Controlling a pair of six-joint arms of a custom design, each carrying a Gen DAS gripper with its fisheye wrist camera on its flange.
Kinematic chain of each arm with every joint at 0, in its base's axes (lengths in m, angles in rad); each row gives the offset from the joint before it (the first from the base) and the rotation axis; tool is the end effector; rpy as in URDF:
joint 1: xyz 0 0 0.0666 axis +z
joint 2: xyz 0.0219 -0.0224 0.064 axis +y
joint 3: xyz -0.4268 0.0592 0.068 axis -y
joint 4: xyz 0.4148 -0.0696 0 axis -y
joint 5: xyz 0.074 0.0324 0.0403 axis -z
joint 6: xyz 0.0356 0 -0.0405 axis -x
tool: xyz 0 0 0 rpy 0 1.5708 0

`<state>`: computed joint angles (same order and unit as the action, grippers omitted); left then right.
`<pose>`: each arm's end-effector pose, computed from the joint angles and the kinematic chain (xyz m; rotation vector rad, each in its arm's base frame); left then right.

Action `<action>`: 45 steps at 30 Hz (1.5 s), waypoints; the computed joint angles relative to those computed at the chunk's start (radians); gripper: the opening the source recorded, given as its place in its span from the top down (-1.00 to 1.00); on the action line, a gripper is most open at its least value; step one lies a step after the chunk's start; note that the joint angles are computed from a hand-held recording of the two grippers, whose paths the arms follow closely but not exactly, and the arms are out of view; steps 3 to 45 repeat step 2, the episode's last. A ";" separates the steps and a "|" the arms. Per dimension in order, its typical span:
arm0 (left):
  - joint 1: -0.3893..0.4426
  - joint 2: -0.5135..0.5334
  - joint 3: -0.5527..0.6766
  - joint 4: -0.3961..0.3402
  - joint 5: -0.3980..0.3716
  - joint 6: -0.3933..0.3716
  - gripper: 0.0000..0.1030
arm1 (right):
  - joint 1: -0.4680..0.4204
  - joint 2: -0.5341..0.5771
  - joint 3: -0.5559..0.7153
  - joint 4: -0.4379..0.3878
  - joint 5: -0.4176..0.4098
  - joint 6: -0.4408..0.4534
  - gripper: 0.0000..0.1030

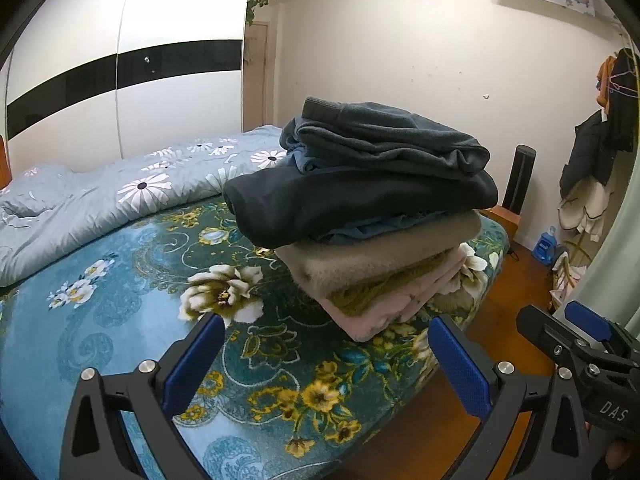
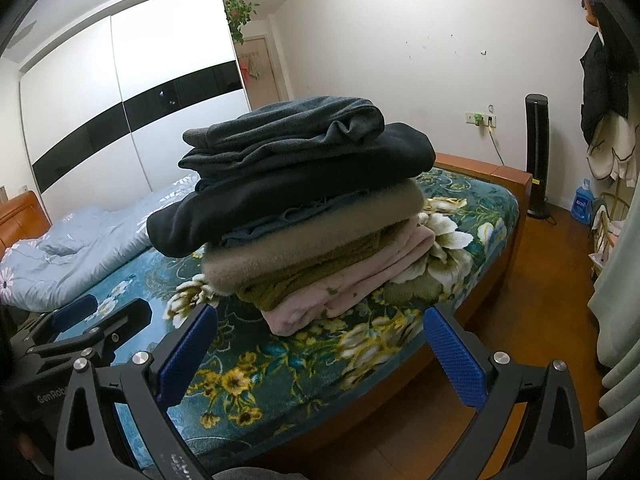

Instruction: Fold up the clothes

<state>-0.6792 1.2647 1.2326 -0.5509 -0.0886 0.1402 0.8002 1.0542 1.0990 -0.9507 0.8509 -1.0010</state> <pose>0.3627 -0.2893 0.4843 0.5291 2.1103 -0.3780 0.2595 0.2283 0.4770 0.5351 2.0476 -0.0227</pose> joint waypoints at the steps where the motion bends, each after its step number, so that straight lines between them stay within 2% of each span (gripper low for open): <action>1: -0.001 -0.001 -0.002 0.003 -0.004 -0.001 -1.00 | 0.001 0.001 0.000 -0.001 0.000 -0.001 -1.00; 45: -0.002 -0.001 -0.003 0.005 -0.007 -0.003 -1.00 | 0.001 0.001 0.001 -0.002 0.001 -0.002 -1.00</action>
